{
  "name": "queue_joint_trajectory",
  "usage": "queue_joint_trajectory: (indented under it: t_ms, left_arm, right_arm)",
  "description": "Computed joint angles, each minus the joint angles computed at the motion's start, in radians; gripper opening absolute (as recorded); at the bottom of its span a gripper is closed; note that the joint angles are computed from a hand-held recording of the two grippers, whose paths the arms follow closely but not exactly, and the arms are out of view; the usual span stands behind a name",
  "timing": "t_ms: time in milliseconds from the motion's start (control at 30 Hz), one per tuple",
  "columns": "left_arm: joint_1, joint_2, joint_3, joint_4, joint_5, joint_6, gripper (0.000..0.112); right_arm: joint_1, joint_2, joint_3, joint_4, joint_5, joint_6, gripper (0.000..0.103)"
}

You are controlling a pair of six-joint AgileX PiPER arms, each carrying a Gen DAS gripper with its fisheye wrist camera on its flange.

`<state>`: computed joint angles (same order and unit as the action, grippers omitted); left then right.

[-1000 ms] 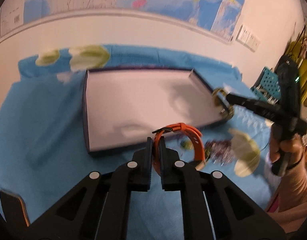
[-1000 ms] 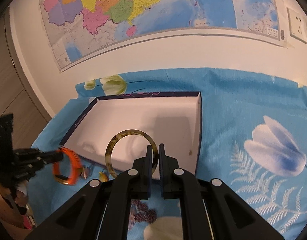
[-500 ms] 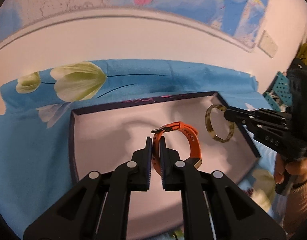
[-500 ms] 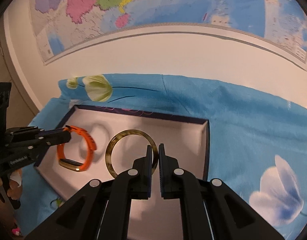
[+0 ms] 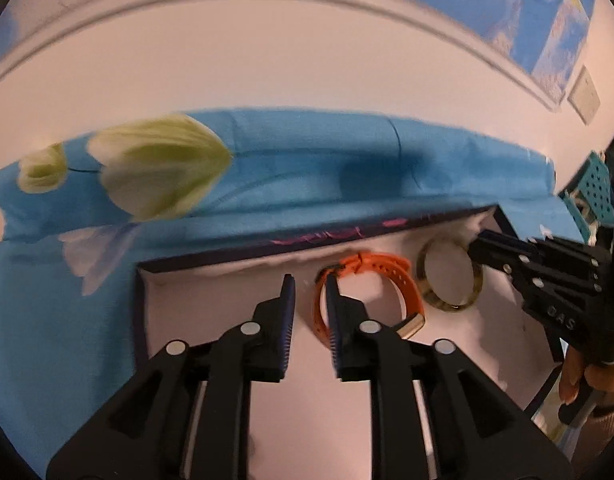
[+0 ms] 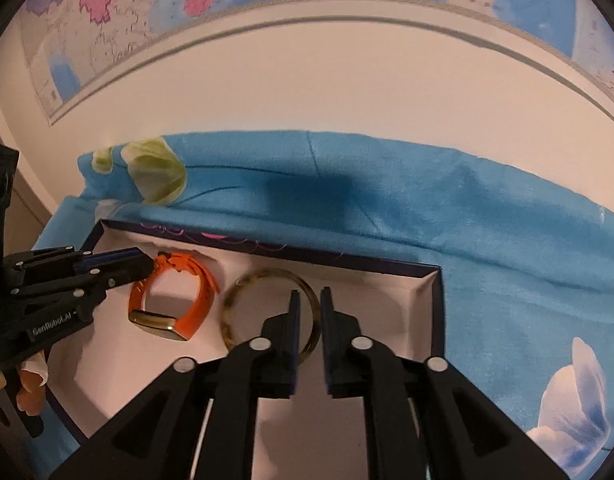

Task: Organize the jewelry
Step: 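Carry the bangle and smartwatch into the white box and open both grippers, then grasp the pink pendant with the left gripper while the right gripper grasps the glass-bead bracelet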

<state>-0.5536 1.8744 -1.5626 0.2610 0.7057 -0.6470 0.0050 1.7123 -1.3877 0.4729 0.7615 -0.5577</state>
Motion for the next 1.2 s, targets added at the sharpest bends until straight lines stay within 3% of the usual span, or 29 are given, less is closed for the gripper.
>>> queue_joint_trajectory:
  t_ms: [100,233,367,467,700,867,967,1100,1200]
  left_arm:
    - [-0.045,-0.107,0.124,0.160,-0.057,-0.151,0.041]
    - [-0.150,-0.272,0.297,0.361,-0.091,-0.318,0.043]
    - [-0.286,-0.398,0.440,0.488,-0.096,-0.439,0.050]
    - [-0.385,-0.450,0.514,0.552,-0.080,-0.539,0.052]
    - [-0.569,-0.490,0.634,0.669,-0.006,-0.789,0.054]
    - [-0.657,-0.479,0.668,0.707,0.048,-0.889,0.055]
    - [-0.676,-0.477,0.686,0.707,0.047,-0.926,0.056]
    - [-0.681,-0.462,0.683,0.702,0.053,-0.933,0.056]
    - [-0.672,-0.435,0.664,0.702,0.059,-0.912,0.056]
  right_arm:
    - [-0.051,-0.114,0.110,0.126,-0.002,-0.160,0.020]
    - [-0.174,-0.300,0.279,0.336,0.109,-0.454,0.029]
    - [-0.311,-0.427,0.413,0.427,0.246,-0.629,0.029]
    - [-0.395,-0.473,0.485,0.424,0.332,-0.688,0.029]
    - [-0.501,-0.561,0.640,0.358,0.411,-0.743,0.029]
    - [-0.513,-0.612,0.722,0.353,0.404,-0.752,0.032]
    - [-0.493,-0.644,0.753,0.357,0.364,-0.733,0.041]
    - [-0.468,-0.652,0.774,0.359,0.321,-0.707,0.041]
    - [-0.434,-0.659,0.783,0.337,0.275,-0.678,0.031]
